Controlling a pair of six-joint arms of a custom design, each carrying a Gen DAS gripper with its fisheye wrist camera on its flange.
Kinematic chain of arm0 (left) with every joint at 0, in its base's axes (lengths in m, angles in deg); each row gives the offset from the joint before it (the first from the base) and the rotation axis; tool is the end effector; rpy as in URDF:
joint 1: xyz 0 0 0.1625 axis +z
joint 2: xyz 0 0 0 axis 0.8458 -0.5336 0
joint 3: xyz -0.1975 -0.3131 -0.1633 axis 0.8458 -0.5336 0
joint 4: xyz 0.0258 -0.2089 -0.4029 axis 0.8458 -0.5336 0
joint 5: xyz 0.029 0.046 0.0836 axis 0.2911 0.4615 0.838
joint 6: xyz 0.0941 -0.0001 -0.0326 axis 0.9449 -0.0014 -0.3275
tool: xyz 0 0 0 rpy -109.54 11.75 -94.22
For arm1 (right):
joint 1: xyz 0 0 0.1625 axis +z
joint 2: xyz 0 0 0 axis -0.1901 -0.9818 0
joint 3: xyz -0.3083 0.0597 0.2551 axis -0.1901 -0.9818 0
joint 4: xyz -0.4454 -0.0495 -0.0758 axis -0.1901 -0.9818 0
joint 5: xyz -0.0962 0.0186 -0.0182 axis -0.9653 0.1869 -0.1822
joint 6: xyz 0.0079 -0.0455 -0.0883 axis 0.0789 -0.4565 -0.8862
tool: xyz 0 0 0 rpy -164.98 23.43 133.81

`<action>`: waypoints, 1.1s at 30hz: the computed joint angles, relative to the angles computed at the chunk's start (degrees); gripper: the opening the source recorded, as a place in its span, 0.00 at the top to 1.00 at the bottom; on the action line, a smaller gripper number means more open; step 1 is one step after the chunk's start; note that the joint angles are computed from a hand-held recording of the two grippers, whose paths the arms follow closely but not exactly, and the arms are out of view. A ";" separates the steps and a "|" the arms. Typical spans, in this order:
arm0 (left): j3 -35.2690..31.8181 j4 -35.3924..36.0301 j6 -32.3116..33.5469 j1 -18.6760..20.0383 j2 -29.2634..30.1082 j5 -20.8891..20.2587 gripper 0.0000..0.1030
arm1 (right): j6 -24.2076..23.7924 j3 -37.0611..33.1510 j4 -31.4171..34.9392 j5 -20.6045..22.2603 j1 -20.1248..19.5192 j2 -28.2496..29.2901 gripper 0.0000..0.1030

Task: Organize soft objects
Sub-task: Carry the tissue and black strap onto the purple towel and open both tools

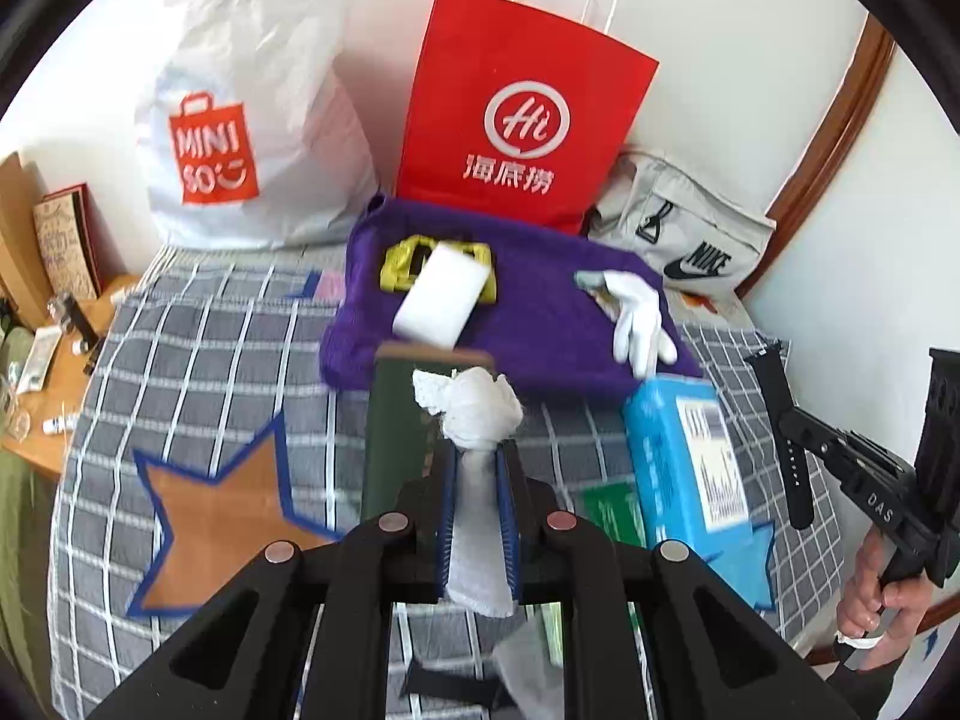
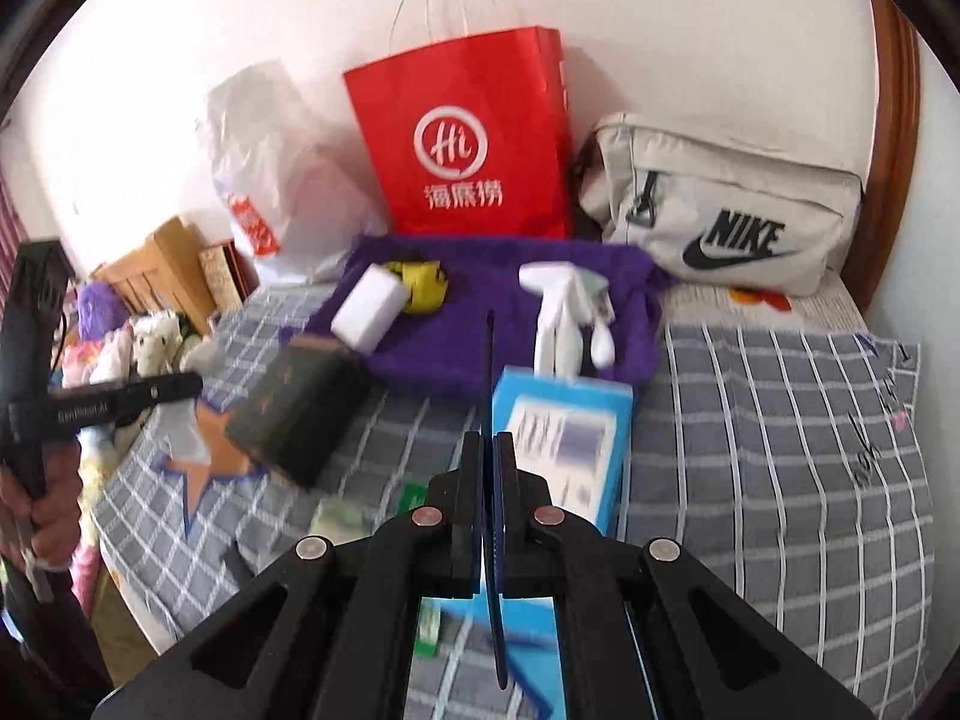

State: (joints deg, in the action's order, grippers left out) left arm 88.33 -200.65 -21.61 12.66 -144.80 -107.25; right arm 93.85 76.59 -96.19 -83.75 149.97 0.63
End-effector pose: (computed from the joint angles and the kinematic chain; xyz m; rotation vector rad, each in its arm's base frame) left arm 0.0420 -0.3795 0.3689 0.8175 2.6401 -0.4969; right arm 0.3670 -0.2543 -0.0574 0.0907 -2.3139 1.0215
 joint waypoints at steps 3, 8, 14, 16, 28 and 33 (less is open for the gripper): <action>-1.14 -2.31 -0.25 -0.56 3.24 0.38 0.87 | -6.02 -1.70 -4.59 0.71 -2.42 0.66 0.97; -3.75 -5.78 -0.42 -0.15 9.03 0.06 0.87 | -15.04 -4.99 -11.39 3.25 -6.41 2.14 0.97; -7.28 -8.25 -1.60 0.83 16.46 -0.58 0.87 | -21.95 -8.39 -15.92 7.47 -11.59 3.30 0.97; -8.64 -8.56 -2.46 1.07 19.19 -1.51 0.87 | -22.79 -9.01 -16.23 9.23 -13.28 3.42 0.97; -12.15 -10.13 -3.72 1.28 30.97 -4.53 0.87 | -25.08 -11.55 -12.75 12.64 -21.20 5.05 0.97; -11.69 -13.40 -3.35 1.11 33.84 -1.57 0.87 | -25.64 -11.22 -11.34 13.22 -23.50 5.16 0.97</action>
State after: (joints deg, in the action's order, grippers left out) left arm 76.64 -214.05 -24.96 13.78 -110.95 -108.82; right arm 68.21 65.37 -107.53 -70.53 126.47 5.79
